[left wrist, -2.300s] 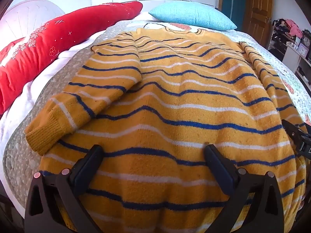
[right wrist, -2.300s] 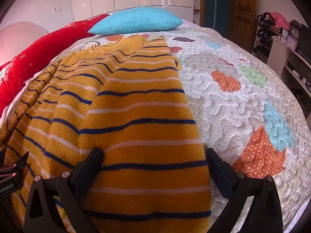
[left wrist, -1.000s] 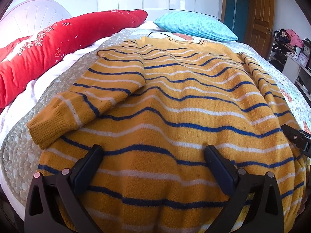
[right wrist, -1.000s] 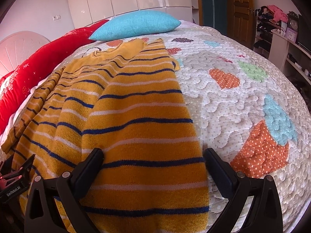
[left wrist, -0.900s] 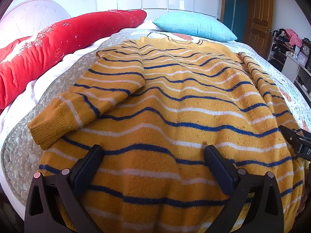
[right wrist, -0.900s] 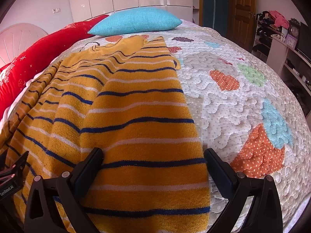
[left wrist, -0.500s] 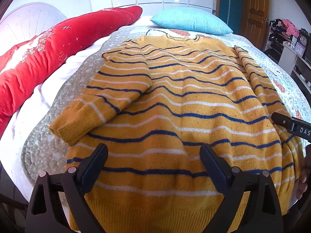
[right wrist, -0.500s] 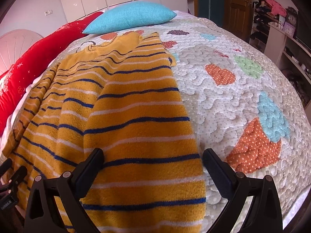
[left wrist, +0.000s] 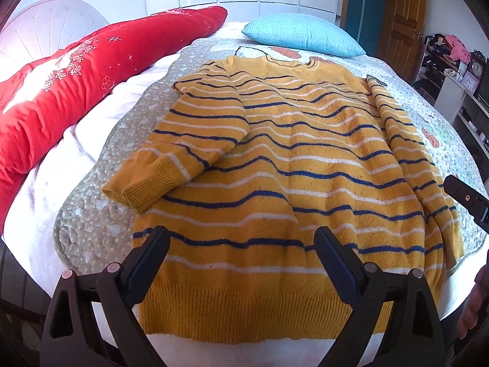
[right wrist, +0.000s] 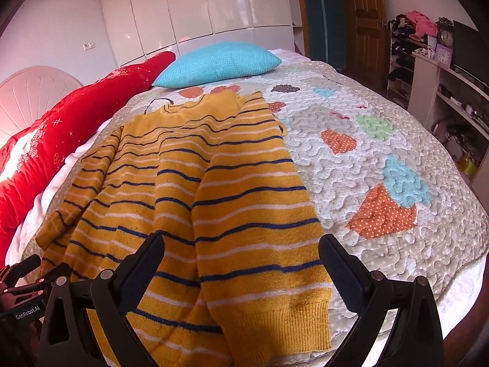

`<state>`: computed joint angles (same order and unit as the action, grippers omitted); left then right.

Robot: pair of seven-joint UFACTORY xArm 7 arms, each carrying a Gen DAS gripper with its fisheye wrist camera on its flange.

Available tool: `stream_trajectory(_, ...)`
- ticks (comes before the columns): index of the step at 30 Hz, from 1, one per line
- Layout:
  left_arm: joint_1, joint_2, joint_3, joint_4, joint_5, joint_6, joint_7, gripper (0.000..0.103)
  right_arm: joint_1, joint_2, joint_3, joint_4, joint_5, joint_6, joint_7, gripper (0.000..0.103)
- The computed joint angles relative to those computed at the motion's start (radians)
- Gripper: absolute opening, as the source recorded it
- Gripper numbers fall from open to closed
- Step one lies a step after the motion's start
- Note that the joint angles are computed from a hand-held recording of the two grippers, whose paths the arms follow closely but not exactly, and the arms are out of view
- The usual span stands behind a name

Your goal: Fold small clothes

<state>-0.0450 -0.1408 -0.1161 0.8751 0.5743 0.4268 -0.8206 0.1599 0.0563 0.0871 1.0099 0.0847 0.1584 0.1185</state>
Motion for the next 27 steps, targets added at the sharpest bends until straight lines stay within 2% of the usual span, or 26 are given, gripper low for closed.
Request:
stream_trajectory(4, 0.019, -0.018, 0.014, -0.013, 0.027, -0.018, 0.013, 0.095, -0.004, 0.004, 0.010, -0.004, 0.056, 0.011, -0.047, 0.102)
stream_trajectory(8, 0.086, -0.048, 0.038, -0.024, 0.055, -0.022, -0.006, 0.095, -0.007, -0.002, 0.018, -0.019, 0.114, 0.016, -0.098, 0.102)
stream_trajectory(10, 0.114, -0.050, 0.065, -0.024, 0.021, -0.033, 0.014, 0.095, -0.003, -0.005, 0.019, -0.025, 0.129, 0.015, -0.108, 0.103)
stream_trajectory(12, 0.125, -0.046, 0.108, -0.035, -0.067, -0.084, 0.098, 0.093, 0.003, -0.005, 0.015, -0.028, 0.111, 0.012, -0.093, 0.102)
stream_trajectory(14, 0.143, -0.025, 0.123, -0.019, -0.120, -0.088, 0.161, 0.086, 0.007, -0.002, 0.013, -0.027, 0.098, 0.013, -0.082, 0.103)
stream_trajectory(15, 0.141, -0.008, 0.135, -0.010, -0.166, -0.092, 0.215, 0.086, 0.008, 0.001, 0.013, -0.024, 0.095, 0.017, -0.079, 0.102)
stream_trajectory(17, 0.108, 0.040, 0.172, 0.020, -0.352, -0.084, 0.401, 0.086, 0.010, 0.005, 0.014, -0.020, 0.092, 0.024, -0.073, 0.102)
stream_trajectory(18, 0.097, 0.072, 0.178, 0.052, -0.442, -0.041, 0.474, 0.086, 0.011, 0.004, 0.015, -0.021, 0.090, 0.027, -0.072, 0.103)
stream_trajectory(19, 0.093, 0.101, 0.182, 0.077, -0.539, -0.014, 0.552, 0.079, 0.013, 0.003, 0.015, -0.021, 0.082, 0.029, -0.069, 0.102)
stream_trajectory(20, 0.114, 0.116, 0.160, 0.089, -0.636, -0.001, 0.630, 0.052, 0.017, 0.001, 0.011, -0.023, 0.058, 0.031, -0.054, 0.102)
stream_trajectory(21, 0.093, 0.122, 0.178, 0.095, -0.710, 0.009, 0.679, 0.034, 0.021, 0.000, 0.005, -0.023, 0.019, 0.031, -0.027, 0.103)
stream_trajectory(22, 0.099, 0.124, 0.174, 0.098, -0.743, 0.008, 0.686, 0.003, 0.025, -0.002, -0.001, -0.025, -0.022, 0.031, 0.000, 0.102)
stream_trajectory(25, 0.121, 0.101, 0.173, 0.081, -0.737, -0.038, 0.628, 0.004, 0.023, -0.009, -0.005, -0.029, -0.069, 0.039, 0.024, 0.102)
stream_trajectory(27, 0.145, 0.091, 0.184, 0.088, -0.663, -0.044, 0.542, 0.004, 0.018, -0.015, -0.008, -0.031, -0.083, 0.040, 0.030, 0.100)
